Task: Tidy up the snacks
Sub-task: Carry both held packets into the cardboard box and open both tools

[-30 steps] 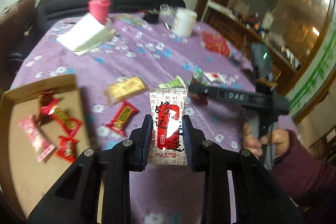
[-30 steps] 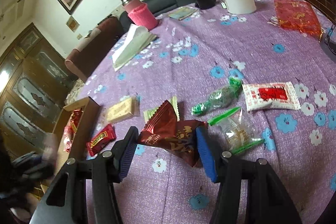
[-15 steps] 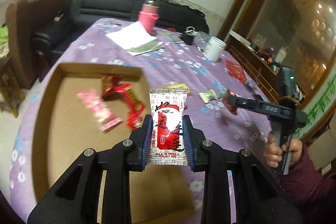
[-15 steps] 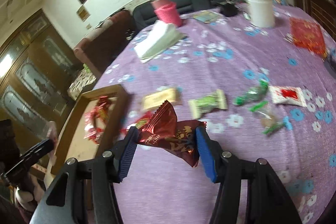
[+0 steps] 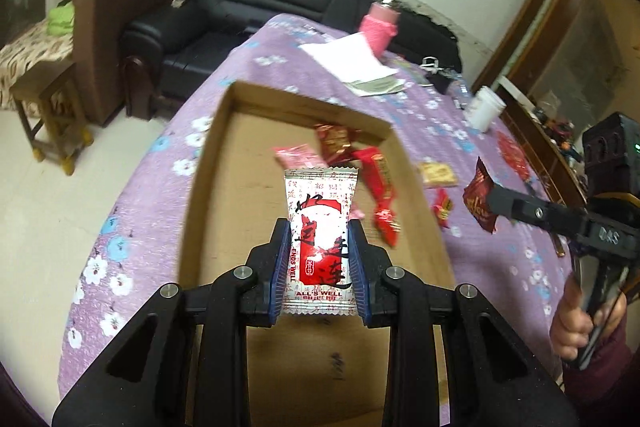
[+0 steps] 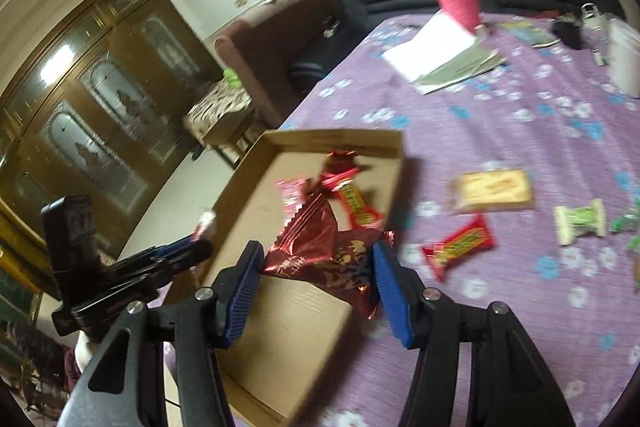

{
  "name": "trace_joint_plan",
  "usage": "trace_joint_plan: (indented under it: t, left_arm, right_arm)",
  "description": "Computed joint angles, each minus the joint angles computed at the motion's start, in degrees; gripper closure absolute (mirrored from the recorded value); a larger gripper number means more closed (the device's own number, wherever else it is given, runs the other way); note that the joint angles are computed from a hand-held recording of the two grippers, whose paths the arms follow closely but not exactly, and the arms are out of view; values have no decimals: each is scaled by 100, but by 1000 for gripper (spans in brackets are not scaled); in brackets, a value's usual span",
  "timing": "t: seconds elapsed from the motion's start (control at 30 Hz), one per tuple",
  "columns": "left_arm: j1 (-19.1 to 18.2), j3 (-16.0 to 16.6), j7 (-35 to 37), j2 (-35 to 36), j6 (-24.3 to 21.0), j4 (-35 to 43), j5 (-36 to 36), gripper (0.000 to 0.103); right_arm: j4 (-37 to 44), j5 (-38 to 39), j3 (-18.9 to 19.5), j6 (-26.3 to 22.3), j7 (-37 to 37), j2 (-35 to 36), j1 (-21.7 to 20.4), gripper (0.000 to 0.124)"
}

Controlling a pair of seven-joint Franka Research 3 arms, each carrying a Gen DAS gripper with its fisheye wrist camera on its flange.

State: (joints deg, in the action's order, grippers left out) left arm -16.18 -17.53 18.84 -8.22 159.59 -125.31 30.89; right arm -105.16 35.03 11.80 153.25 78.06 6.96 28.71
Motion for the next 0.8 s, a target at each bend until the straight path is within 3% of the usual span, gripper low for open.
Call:
trace_joint_plan:
  t: [0.47, 0.63, 0.8]
  left_arm:
    - [12, 282, 355, 588, 16, 324, -985, 75]
    - [50, 315, 259, 459, 291, 96, -1207, 75]
    - [116, 190, -167, 224, 281, -13, -796, 75]
  right_arm:
    - [930, -918, 54, -553, 459, 968, 340, 64]
    - [984, -1252, 16, -360, 587, 1110, 459, 62]
    - [746, -1277, 70, -162, 548, 899, 450, 59]
